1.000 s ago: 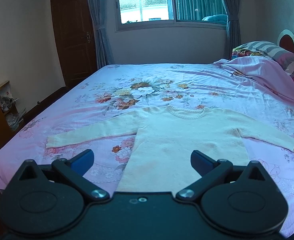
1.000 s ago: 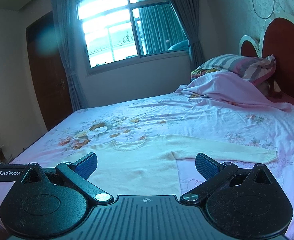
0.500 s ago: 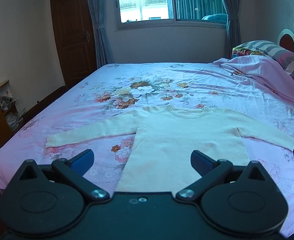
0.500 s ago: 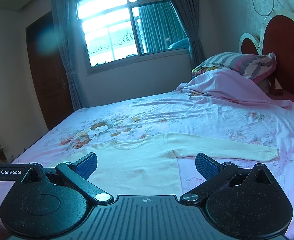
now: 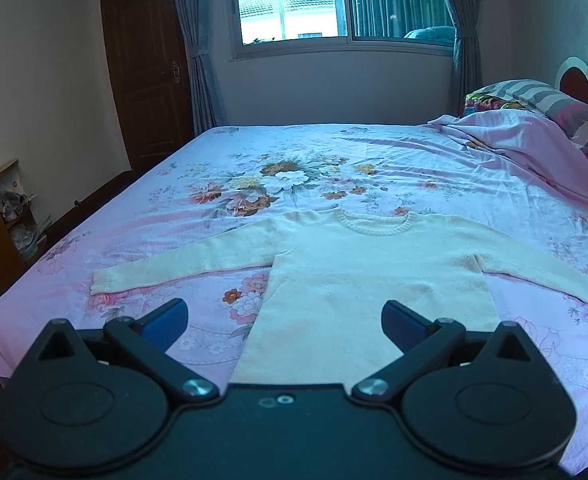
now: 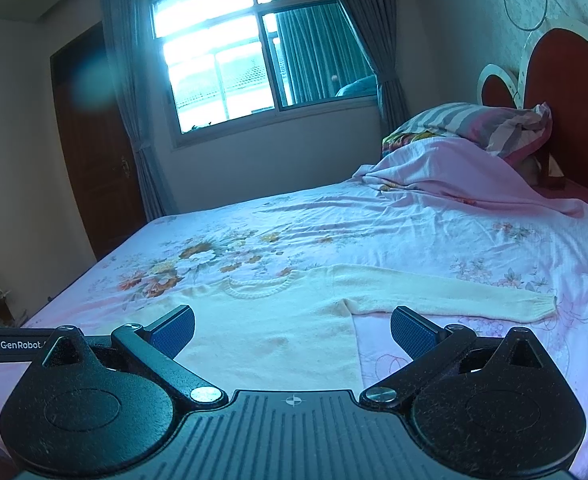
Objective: Fold small clothes
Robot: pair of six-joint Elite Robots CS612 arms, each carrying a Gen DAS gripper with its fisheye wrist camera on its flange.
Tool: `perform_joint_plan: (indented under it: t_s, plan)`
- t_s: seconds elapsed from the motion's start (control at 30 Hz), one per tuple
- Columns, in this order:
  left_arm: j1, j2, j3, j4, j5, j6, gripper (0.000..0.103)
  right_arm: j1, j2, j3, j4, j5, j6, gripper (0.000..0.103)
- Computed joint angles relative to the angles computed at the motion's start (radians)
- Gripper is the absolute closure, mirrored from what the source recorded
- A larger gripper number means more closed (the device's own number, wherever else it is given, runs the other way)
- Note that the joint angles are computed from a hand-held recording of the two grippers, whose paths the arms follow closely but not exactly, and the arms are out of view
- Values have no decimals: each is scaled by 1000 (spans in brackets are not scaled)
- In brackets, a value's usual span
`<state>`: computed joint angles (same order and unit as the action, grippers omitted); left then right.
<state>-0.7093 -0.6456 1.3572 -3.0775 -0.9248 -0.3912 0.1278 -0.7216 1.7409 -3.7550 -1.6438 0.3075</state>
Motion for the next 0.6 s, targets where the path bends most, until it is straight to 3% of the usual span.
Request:
perform_joint_plan:
  t_s: [0.6]
  plan:
    - [5, 13, -19, 38, 1, -38, 1, 1, 10, -10, 27, 15, -10, 0]
